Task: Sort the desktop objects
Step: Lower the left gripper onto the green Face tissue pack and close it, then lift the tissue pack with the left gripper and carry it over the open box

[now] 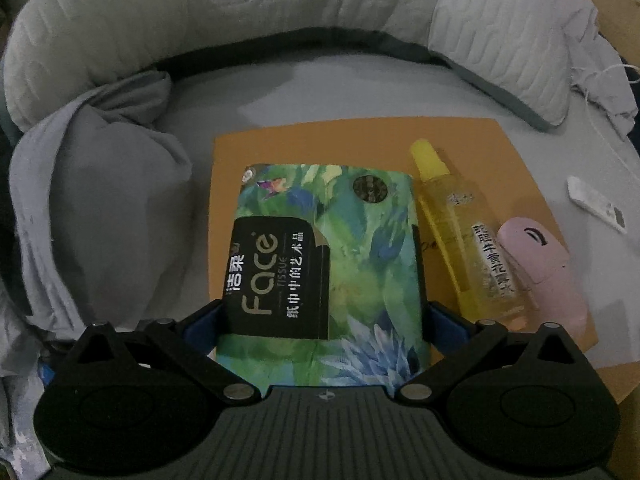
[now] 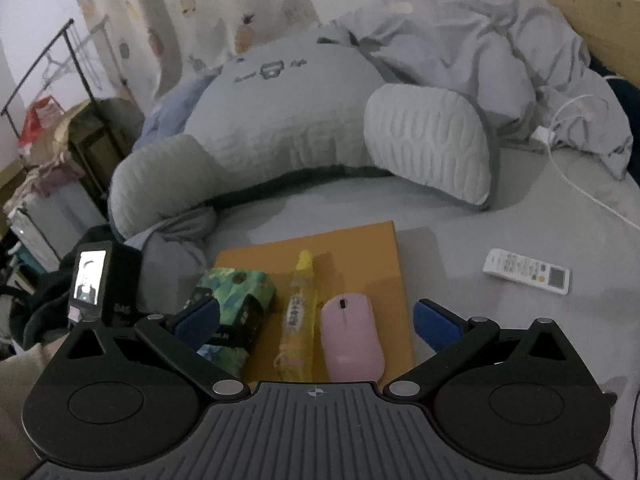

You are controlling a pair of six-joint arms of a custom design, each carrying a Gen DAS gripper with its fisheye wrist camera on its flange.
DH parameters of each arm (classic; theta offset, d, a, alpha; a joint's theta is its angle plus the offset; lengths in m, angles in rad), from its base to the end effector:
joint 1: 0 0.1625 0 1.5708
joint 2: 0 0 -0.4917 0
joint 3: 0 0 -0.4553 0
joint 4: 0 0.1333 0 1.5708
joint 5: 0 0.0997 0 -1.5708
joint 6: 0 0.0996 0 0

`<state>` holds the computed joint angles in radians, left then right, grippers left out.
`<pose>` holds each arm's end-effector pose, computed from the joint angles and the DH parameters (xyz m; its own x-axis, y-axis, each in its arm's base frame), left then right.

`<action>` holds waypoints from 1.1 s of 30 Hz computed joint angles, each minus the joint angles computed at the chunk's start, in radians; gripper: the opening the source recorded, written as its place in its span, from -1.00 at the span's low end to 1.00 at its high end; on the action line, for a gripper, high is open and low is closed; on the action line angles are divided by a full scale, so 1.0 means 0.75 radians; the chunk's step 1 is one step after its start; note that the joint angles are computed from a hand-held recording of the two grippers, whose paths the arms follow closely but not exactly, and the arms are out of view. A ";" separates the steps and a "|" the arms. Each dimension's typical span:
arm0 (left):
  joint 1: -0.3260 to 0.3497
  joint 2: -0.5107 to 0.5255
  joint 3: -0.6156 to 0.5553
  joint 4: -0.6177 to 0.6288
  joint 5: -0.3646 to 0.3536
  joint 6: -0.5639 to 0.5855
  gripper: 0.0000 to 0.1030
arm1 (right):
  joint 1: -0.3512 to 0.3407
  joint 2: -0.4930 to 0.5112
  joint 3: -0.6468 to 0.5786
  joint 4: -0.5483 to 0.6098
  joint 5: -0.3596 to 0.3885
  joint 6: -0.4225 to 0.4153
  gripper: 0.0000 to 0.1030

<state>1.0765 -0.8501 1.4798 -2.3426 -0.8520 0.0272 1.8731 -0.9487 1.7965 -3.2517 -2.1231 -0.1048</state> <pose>-0.2053 -0.8001 0.2037 -0.6937 0.2985 -0.6555 0.4887 0.8636 -0.1238 0.2910 -0.6609 0.2374 -0.9023 0.0494 0.4283 -0.2962 0.6508 -0.6990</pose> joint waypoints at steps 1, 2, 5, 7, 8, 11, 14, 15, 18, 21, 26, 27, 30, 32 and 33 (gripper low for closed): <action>0.001 0.003 -0.001 -0.001 0.000 0.000 1.00 | -0.002 0.000 0.002 0.003 -0.001 0.005 1.00; 0.002 0.004 -0.002 -0.003 -0.003 0.001 1.00 | -0.003 0.000 0.005 0.005 -0.003 0.011 1.00; 0.005 0.006 -0.005 -0.008 -0.013 0.001 1.00 | -0.008 -0.002 0.014 0.012 -0.008 0.027 1.00; 0.006 0.003 0.000 -0.021 -0.016 0.000 1.00 | -0.010 -0.004 0.018 0.019 -0.013 0.034 1.00; 0.007 -0.001 0.006 -0.032 -0.020 0.003 0.98 | -0.010 -0.005 0.020 0.022 -0.015 0.038 1.00; 0.009 -0.017 0.024 -0.055 -0.042 -0.001 0.97 | -0.008 -0.009 0.027 0.027 -0.020 0.040 1.00; 0.009 -0.035 0.043 -0.074 -0.064 -0.014 0.96 | -0.002 -0.014 0.032 0.029 -0.027 0.037 1.00; 0.006 -0.041 0.050 -0.087 -0.066 -0.017 0.96 | 0.000 -0.016 0.034 0.031 -0.028 0.036 1.00; -0.003 -0.061 0.066 -0.120 -0.068 -0.020 0.95 | 0.005 -0.024 0.038 0.029 -0.032 0.025 1.00; -0.012 -0.084 0.078 -0.155 -0.081 -0.006 0.95 | 0.017 -0.033 0.045 0.018 -0.042 0.021 1.00; -0.038 -0.118 0.105 -0.186 -0.078 -0.004 0.94 | 0.039 -0.049 0.064 0.008 -0.053 0.022 1.00; -0.043 -0.126 0.111 -0.186 -0.077 -0.005 0.93 | 0.044 -0.052 0.068 0.005 -0.054 0.021 1.00; -0.058 -0.154 0.132 -0.194 -0.077 0.000 0.93 | 0.060 -0.063 0.081 -0.007 -0.060 0.016 1.00; -0.067 -0.172 0.144 -0.200 -0.082 0.001 0.93 | 0.069 -0.071 0.088 -0.010 -0.064 0.017 1.00; -0.068 -0.185 0.152 -0.205 -0.087 0.005 0.93 | 0.074 -0.074 0.092 -0.012 -0.067 0.018 1.00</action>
